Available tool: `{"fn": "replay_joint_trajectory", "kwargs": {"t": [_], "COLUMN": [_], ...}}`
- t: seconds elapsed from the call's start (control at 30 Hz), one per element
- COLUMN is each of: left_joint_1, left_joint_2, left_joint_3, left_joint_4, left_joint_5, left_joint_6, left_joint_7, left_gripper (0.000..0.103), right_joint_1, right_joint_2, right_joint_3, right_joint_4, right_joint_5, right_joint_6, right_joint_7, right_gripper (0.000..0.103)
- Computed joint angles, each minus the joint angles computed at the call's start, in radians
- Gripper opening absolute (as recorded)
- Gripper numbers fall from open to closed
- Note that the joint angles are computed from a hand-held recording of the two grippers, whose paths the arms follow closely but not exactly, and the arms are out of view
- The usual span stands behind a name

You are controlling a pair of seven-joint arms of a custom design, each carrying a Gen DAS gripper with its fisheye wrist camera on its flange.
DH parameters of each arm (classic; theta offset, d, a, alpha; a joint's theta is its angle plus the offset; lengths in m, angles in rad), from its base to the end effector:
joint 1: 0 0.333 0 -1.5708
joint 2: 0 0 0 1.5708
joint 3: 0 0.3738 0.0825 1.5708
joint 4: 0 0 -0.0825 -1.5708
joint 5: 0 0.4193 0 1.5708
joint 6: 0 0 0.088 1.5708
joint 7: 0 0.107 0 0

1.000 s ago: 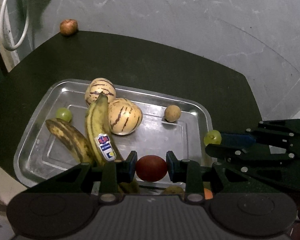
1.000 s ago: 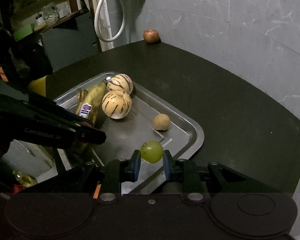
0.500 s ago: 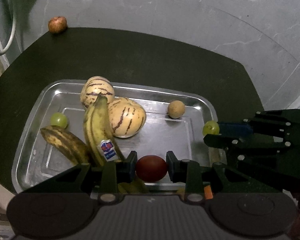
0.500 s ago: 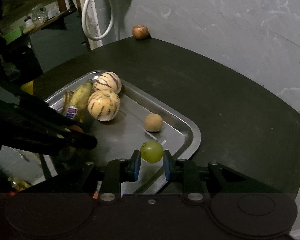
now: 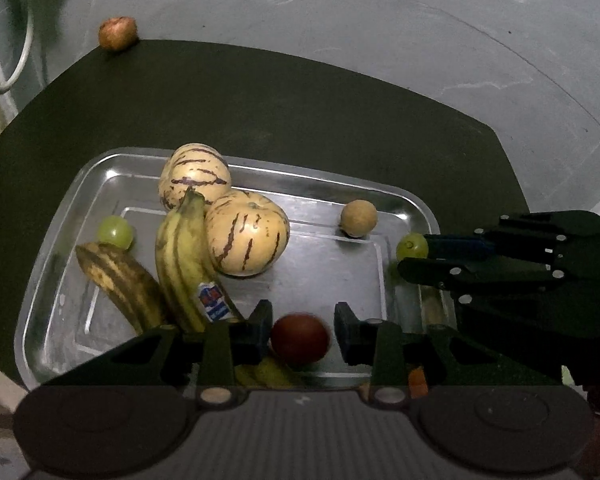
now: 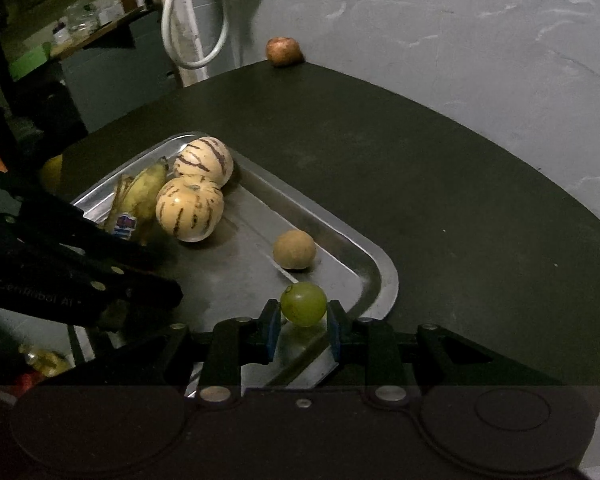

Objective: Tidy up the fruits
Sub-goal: 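Carry the tomato into the tray with the left tool while the right tool carries the grape there, then open both tools to release the tomato and grape in the tray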

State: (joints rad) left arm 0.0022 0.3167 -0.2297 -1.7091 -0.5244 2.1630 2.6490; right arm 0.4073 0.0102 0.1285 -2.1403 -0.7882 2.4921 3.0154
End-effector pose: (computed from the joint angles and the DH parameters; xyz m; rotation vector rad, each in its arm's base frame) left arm 0.6920 -0.1626 0.4698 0.8062 -2.8621 0.8195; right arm 0.5142 0.3095 0.4727 -1.5100 2.1556 -0.6737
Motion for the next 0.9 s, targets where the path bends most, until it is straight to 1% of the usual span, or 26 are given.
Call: {"fn": "replay_joint_trajectory", "kwargs": {"t": [0.1,0.13,0.23,0.3,0.37,0.43,0.47,0.5,0.57,0.63,0.7,0.77,0.87,0.9], "left_joint_1": [-0.006,-0.007,-0.015,-0.024,-0.034,-0.053,-0.062,-0.073,-0.093,-0.109,-0.122,-0.132,-0.147,-0.147], "left_joint_2": [-0.019,-0.029,-0.067,-0.101,-0.145,-0.202,-0.228,-0.253,-0.301,-0.349,-0.399,-0.438,-0.488,-0.502], "left_joint_3": [0.003,0.005,0.013,0.017,0.021,0.026,0.029,0.032,0.037,0.043,0.045,0.051,0.056,0.053], "left_joint_4": [-0.025,-0.039,-0.091,-0.138,-0.195,-0.269,-0.302,-0.333,-0.390,-0.440,-0.490,-0.526,-0.575,-0.590], "left_joint_5": [-0.003,-0.007,-0.020,-0.033,-0.048,-0.050,-0.047,-0.036,-0.009,0.042,0.090,0.127,0.172,0.196], "left_joint_6": [0.025,0.035,0.081,0.135,0.201,0.291,0.334,0.380,0.454,0.512,0.564,0.594,0.623,0.637], "left_joint_7": [-0.037,-0.054,-0.120,-0.173,-0.227,-0.304,-0.342,-0.392,-0.495,-0.614,-0.716,-0.794,-0.889,-0.931], "left_gripper": [0.046,0.048,0.049,0.050,0.055,0.066,0.068,0.071,0.073,0.078,0.083,0.086,0.092,0.096], "right_joint_1": [-0.015,-0.022,-0.051,-0.074,-0.105,-0.140,-0.154,-0.164,-0.173,-0.176,-0.182,-0.197,-0.223,-0.234], "right_joint_2": [-0.026,-0.039,-0.075,-0.103,-0.134,-0.161,-0.173,-0.186,-0.209,-0.230,-0.250,-0.273,-0.305,-0.314], "right_joint_3": [-0.009,-0.012,-0.017,-0.020,-0.017,-0.013,-0.011,-0.009,-0.011,-0.015,-0.017,-0.008,0.018,0.030], "right_joint_4": [-0.036,-0.052,-0.100,-0.136,-0.170,-0.201,-0.214,-0.225,-0.247,-0.265,-0.280,-0.296,-0.316,-0.320], "right_joint_5": [0.000,0.000,0.001,0.000,-0.020,-0.043,-0.042,-0.038,-0.004,0.039,0.079,0.109,0.150,0.160], "right_joint_6": [0.071,0.098,0.196,0.269,0.345,0.423,0.449,0.467,0.502,0.532,0.557,0.577,0.590,0.591], "right_joint_7": [-0.048,-0.069,-0.141,-0.200,-0.239,-0.275,-0.301,-0.333,-0.404,-0.466,-0.517,-0.549,-0.579,-0.586], "right_gripper": [0.033,0.037,0.044,0.048,0.056,0.060,0.063,0.063,0.066,0.070,0.072,0.076,0.078,0.079]}}
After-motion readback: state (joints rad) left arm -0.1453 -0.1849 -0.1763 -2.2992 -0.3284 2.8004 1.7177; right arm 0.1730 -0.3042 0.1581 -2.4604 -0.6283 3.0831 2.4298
